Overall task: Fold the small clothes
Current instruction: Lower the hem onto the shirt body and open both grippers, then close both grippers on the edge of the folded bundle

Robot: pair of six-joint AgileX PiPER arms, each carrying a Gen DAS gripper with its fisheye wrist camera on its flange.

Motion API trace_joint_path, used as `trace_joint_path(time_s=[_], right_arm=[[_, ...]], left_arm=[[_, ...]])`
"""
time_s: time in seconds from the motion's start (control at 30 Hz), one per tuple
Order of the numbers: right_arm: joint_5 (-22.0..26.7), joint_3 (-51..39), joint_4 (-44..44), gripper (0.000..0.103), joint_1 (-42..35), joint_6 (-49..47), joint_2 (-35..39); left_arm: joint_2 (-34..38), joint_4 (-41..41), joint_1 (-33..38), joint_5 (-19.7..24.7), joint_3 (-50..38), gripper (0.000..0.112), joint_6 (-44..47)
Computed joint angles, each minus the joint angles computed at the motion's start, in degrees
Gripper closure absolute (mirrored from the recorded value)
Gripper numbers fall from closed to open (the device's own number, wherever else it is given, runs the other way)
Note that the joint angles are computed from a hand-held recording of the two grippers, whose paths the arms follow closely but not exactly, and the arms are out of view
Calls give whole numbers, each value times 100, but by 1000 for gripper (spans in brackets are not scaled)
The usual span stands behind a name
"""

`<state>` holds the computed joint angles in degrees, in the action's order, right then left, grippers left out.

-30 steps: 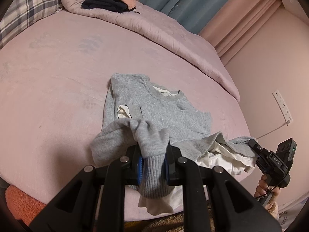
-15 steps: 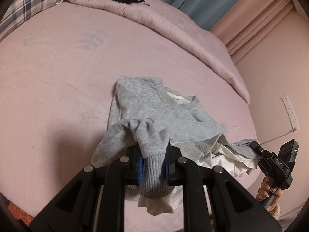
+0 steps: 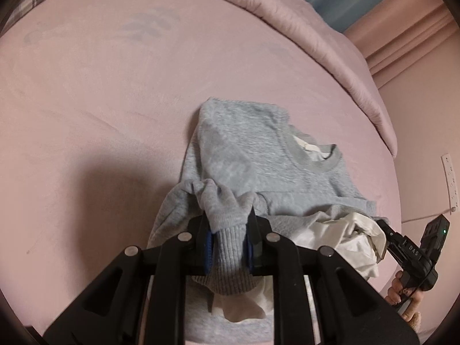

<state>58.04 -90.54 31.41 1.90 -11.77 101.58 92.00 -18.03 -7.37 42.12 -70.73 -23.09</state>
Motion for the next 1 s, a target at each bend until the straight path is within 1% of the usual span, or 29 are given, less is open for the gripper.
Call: trace_joint_path(time_s=[0.07, 0.13, 0.17, 0.2, 0.23, 0.27, 0.3, 0.33, 0.37, 0.47, 0.57, 0.67, 0.77, 0.8, 0.83, 0.87, 0.9, 0.93, 0.97, 1.0], right_arm=[[24, -63, -172, 80, 29, 71, 67], [51, -116, -199, 78, 26, 65, 116], [87, -151, -226, 73, 21, 76, 124], [104, -156, -290, 71, 18, 89, 88], [123, -179, -383, 64, 25, 113, 50], [125, -197, -457, 56, 33, 121, 24], [85, -155, -482, 52, 22, 78, -63], [36, -120, -470, 41, 11, 29, -123], [-17, -64, -441, 34, -15, -71, -213], [-24, 96, -362, 32, -138, -369, -491], [13, 317, -240, 32, -283, -601, -724], [32, 639, 26, 32, -399, -895, -929], [-57, 966, 329, 32, -448, -972, -1022], [-48, 1016, 433, 32, -454, -975, -1009], [-11, 1050, 573, 35, -460, -1061, -936], [-24, 1063, 550, 39, -408, -1024, -909], [-56, 1074, 475, 41, -345, -947, -895], [-120, 1075, 400, 46, -264, -894, -837], [-133, 1080, 373, 57, -230, -882, -822], [-151, 1104, 317, 62, -194, -862, -832]], left_arm=[[72, 9, 20, -2, -20, 91, -29], [44, -32, 33, -11, 1, 91, 19], [-6, -142, 64, 8, 18, 87, 130], [-83, -367, 129, 3, 70, 80, 338], [-169, -660, 216, -39, 157, 74, 598], [-285, -920, 294, -70, 252, 63, 812], [-426, -1101, 340, -112, 349, 53, 967], [-547, -1085, 327, -141, 399, 49, 974], [-703, -856, 254, -162, 428, 42, 825], [-1161, -380, 61, -213, 610, 34, 590], [-1463, -591, 6, -217, 898, 33, 701], [-1532, -847, -73, -144, 1113, 33, 792], [-1462, -925, -249, -287, 1270, 36, 805], [-1423, -869, -321, -341, 1303, 43, 722], [-1360, -864, -359, -345, 1287, 46, 678], [-1299, -949, -367, -354, 1293, 55, 715], [-1240, -1137, -349, -415, 1327, 68, 854], [-1206, -1226, -328, -434, 1332, 77, 922], [-1141, -1110, -358, -443, 1289, 98, 804], [-1102, -763, -427, -491, 1251, 100, 470]])
